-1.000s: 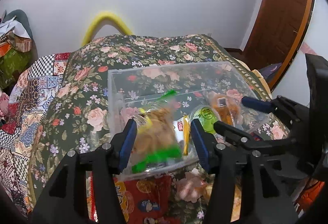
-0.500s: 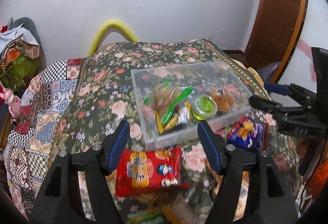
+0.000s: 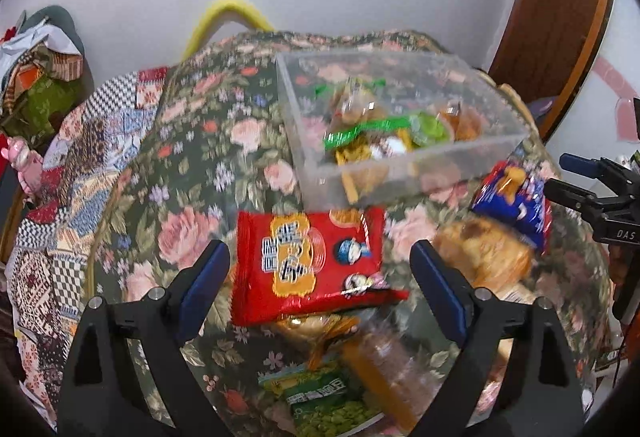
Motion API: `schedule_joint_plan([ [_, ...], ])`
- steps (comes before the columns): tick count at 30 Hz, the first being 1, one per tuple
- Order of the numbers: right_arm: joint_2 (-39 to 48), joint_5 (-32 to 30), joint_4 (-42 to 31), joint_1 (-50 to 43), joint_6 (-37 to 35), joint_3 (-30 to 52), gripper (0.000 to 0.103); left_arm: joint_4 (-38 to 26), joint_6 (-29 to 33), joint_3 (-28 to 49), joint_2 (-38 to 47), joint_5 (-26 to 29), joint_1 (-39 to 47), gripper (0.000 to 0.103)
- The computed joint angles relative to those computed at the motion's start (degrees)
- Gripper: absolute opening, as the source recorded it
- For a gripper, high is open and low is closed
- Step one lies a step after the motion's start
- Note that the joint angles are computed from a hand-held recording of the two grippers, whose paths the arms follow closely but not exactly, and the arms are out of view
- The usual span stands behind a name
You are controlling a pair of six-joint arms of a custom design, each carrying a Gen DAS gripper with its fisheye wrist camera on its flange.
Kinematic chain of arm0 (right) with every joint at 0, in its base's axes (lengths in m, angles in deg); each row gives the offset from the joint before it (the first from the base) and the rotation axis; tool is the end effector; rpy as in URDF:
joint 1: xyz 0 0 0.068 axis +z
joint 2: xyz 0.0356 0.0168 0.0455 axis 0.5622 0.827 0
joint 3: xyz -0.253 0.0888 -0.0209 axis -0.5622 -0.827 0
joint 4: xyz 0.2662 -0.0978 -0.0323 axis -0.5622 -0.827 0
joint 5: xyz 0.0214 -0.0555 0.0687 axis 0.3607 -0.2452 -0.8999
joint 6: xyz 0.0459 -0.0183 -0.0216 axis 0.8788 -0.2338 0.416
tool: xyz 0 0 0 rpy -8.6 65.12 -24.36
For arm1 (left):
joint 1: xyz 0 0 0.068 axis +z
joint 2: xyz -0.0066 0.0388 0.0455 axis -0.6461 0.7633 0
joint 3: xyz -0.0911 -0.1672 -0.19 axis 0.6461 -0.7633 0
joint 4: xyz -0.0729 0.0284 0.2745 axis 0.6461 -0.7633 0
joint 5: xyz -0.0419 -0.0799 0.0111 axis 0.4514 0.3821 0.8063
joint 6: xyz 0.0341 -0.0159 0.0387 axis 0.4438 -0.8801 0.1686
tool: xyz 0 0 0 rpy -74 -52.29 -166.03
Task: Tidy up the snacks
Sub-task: 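Grasp the red snack bag with left tool while right tool grasps the blue cracker bag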
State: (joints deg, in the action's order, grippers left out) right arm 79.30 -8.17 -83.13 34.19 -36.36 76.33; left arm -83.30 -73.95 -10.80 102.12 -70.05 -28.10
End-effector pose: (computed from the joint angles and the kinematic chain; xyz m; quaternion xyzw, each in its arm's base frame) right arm 0.2771 0.0153 0.2257 -0.3147 0.8900 0.1372 0.2999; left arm 0.2014 0.0412 0.1675 -0.1090 0.9402 0.0000 0.3226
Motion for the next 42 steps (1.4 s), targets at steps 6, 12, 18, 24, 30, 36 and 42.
schedule_joint_plan([
  [6,2.99,3.35,3.48,0.66,-1.40,-2.12,0.087,5.72,-0.97,0.21,9.61,3.35,3.59,0.093],
  [12,4.46,3.87,5.90,1.65,-1.49,-2.71,0.101,11.14,-0.67,1.51,17.36,3.09,3.08,0.096],
  [18,7.11,4.80,7.52,2.83,-1.35,-2.33,0.103,13.51,-0.32,2.79,21.95,1.74,1.30,0.100],
  [24,12.19,4.39,4.43,3.28,-1.27,1.20,0.103,12.68,0.69,5.75,27.45,1.48,0.88,0.103],
  [30,11.26,2.96,4.58,2.18,-0.64,0.43,0.100,14.19,0.90,3.33,24.70,2.05,1.16,0.099],
  [36,9.57,0.48,1.50,0.18,-3.55,-0.15,0.072,12.13,2.02,0.71,17.91,2.12,0.98,0.080],
  [42,6.35,-0.33,-0.24,-0.12,-2.26,-1.69,0.068,10.15,1.13,-0.56,12.96,3.09,2.39,0.069],
])
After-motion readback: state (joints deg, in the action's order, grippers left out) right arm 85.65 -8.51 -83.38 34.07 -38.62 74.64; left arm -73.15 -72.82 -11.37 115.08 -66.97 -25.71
